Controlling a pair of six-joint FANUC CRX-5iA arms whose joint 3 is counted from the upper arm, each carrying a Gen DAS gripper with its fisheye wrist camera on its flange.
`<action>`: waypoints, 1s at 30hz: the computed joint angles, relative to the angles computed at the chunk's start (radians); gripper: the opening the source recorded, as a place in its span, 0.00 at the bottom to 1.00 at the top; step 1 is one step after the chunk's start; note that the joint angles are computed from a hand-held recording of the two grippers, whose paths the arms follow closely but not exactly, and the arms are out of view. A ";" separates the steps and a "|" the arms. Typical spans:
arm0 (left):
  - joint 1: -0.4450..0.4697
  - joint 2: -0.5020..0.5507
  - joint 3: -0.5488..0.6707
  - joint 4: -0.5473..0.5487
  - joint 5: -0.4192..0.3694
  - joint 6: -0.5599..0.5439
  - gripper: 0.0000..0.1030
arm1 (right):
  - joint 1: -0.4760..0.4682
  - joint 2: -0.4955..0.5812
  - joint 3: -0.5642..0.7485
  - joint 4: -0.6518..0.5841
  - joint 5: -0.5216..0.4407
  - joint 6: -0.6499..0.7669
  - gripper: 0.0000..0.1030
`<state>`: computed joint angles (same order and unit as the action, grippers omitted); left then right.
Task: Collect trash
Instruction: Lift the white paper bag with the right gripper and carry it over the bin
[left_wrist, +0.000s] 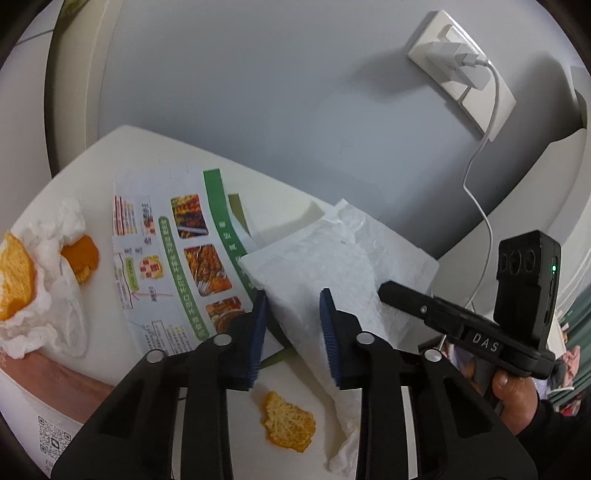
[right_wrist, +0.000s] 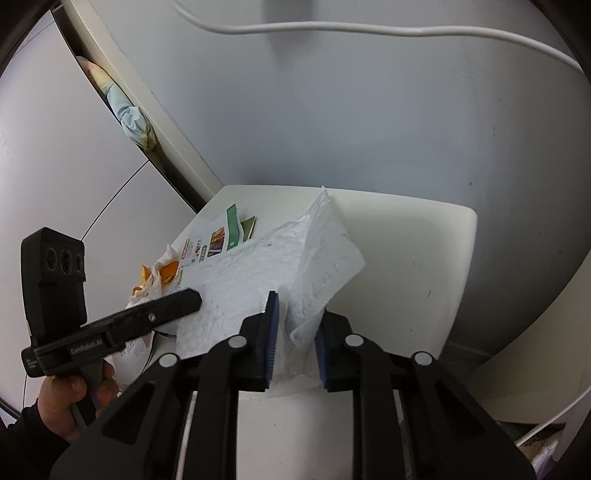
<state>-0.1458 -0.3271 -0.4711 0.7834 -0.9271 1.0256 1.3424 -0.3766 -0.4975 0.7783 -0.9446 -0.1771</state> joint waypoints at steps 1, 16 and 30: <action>-0.002 -0.003 0.002 -0.004 0.003 0.000 0.21 | 0.004 -0.003 0.000 0.003 -0.005 0.000 0.16; 0.016 -0.121 0.024 -0.044 -0.026 0.032 0.17 | 0.116 -0.026 0.050 0.091 -0.123 -0.020 0.12; 0.128 -0.318 0.023 -0.069 -0.163 0.071 0.17 | 0.273 0.025 0.140 0.170 -0.240 -0.038 0.12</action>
